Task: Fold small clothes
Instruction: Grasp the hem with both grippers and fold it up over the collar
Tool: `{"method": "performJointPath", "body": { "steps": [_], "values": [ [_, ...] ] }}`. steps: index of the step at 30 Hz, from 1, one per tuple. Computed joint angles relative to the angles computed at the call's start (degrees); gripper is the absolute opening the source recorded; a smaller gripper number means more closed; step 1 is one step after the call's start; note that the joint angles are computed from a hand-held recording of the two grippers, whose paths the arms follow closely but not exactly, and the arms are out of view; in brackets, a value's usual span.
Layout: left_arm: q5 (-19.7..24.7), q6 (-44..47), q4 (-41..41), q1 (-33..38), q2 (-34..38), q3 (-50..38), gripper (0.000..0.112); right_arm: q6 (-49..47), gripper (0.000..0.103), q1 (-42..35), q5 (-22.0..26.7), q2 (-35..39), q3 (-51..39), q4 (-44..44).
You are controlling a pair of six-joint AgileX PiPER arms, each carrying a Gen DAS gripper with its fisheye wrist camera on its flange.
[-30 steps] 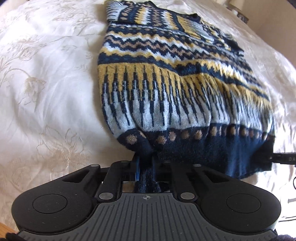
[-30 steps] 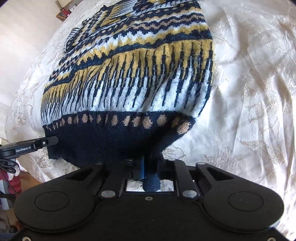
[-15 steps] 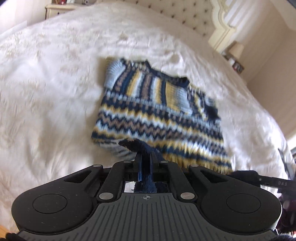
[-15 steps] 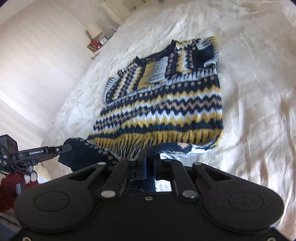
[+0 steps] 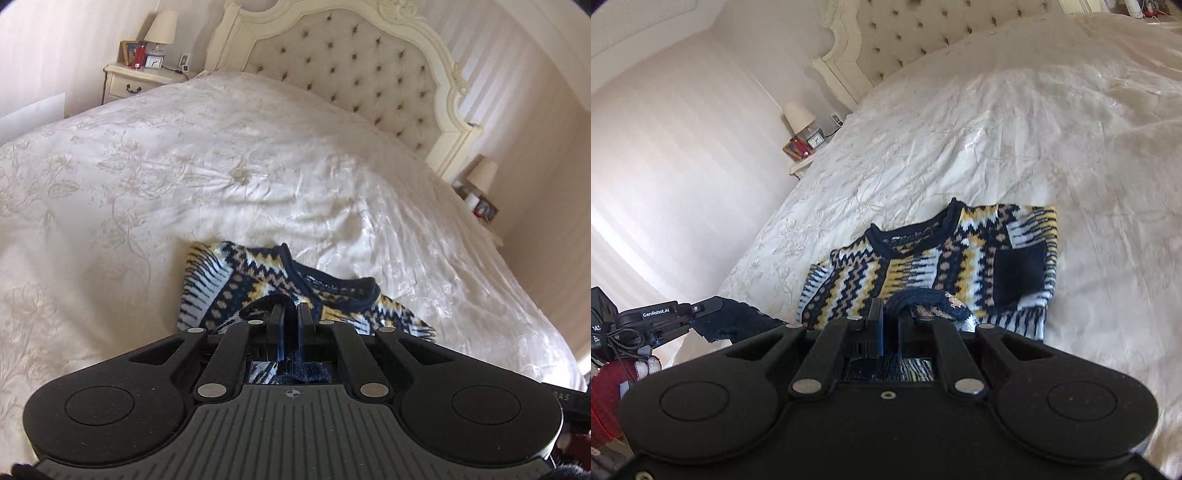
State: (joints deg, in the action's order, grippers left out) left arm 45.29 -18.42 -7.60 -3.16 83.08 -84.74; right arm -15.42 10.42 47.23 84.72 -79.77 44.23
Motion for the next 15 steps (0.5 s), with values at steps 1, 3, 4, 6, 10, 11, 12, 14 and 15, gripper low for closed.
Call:
{"method": "performJointPath", "body": {
  "steps": [1,3,4,6,10,11,12,14,15],
  "values": [
    [0.09,0.49,-0.05,0.04,1.06,-1.19,0.006,0.18,0.013,0.1,-0.39,1.32,-1.48,-0.31],
    [0.2,1.89,-0.65,0.32,3.62,-3.88,0.006,0.9,0.013,0.08,-0.88,3.74,-4.2,-0.9],
    [0.33,2.78,-1.36,0.68,4.87,-5.19,0.006,1.7,0.013,0.34,-1.29,4.76,-5.43,-1.66],
    [0.52,4.56,-3.03,1.47,7.63,-7.92,0.006,4.08,0.013,0.93,-1.94,7.05,-8.46,-3.98],
    [1.94,7.42,-6.42,3.3,13.1,-13.35,0.006,10.04,0.013,2.53,-2.74,11.93,-14.48,-10.03],
    [2.37,7.95,-7.06,3.7,14.49,-14.64,0.006,11.85,0.013,3.04,-2.79,13.12,-15.93,-11.92],
    [2.74,8.56,-7.65,4.08,15.95,-15.89,0.006,13.77,0.013,3.47,-2.54,14.45,-17.55,-13.74],
    [3.72,9.08,-7.74,4.43,18.79,-18.74,0.006,17.2,0.013,4.18,-2.01,17.14,-20.68,-16.58],
    [4.06,9.14,-7.64,4.53,19.88,-19.69,0.006,18.56,0.013,4.47,-1.49,18.74,-22.52,-17.85]
  ]
}}
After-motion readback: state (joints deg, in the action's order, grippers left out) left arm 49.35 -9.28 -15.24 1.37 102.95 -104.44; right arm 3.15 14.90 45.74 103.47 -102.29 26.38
